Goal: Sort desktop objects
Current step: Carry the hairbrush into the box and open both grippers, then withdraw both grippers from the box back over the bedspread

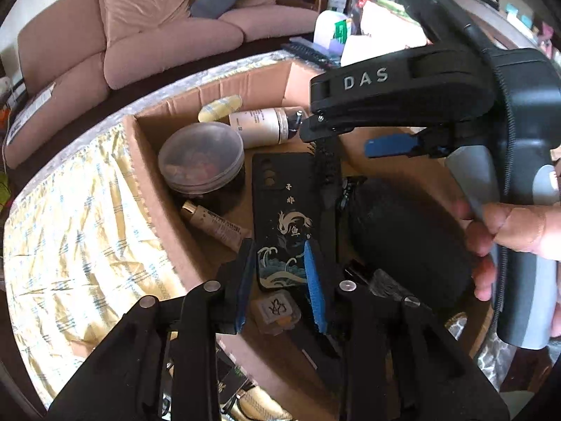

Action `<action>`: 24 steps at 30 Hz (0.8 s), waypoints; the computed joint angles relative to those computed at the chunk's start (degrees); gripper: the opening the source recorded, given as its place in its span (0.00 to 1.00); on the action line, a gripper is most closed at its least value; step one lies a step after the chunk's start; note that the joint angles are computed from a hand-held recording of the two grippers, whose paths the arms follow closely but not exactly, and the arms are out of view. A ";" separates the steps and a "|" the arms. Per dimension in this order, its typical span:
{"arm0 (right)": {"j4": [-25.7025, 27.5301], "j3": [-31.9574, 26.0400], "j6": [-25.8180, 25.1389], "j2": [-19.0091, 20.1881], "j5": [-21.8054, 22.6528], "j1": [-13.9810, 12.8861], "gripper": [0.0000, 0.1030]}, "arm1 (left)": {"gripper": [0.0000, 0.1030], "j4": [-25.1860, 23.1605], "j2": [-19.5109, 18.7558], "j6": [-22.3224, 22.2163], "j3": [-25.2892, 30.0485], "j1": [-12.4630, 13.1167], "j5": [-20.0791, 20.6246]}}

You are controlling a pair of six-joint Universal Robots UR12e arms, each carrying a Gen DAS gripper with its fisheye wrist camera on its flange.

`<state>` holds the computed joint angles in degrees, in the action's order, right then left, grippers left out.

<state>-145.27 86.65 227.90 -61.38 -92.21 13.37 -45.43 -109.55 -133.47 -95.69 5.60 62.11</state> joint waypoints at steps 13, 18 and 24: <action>-2.53 3.75 -0.64 -4.86 -0.49 1.99 0.84 | 0.75 0.47 5.10 -1.86 -2.88 5.43 -4.84; -2.97 5.17 -1.54 -6.32 -0.53 3.82 0.98 | 0.91 -0.51 6.99 -0.78 -4.65 7.96 -5.08; -1.37 5.84 -1.57 -7.07 -0.69 6.33 0.99 | 0.91 -0.89 9.09 0.48 -6.71 11.40 -4.53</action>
<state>-146.64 92.49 226.33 -68.45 -92.91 19.70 -46.32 -100.47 -132.99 -102.40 17.00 57.58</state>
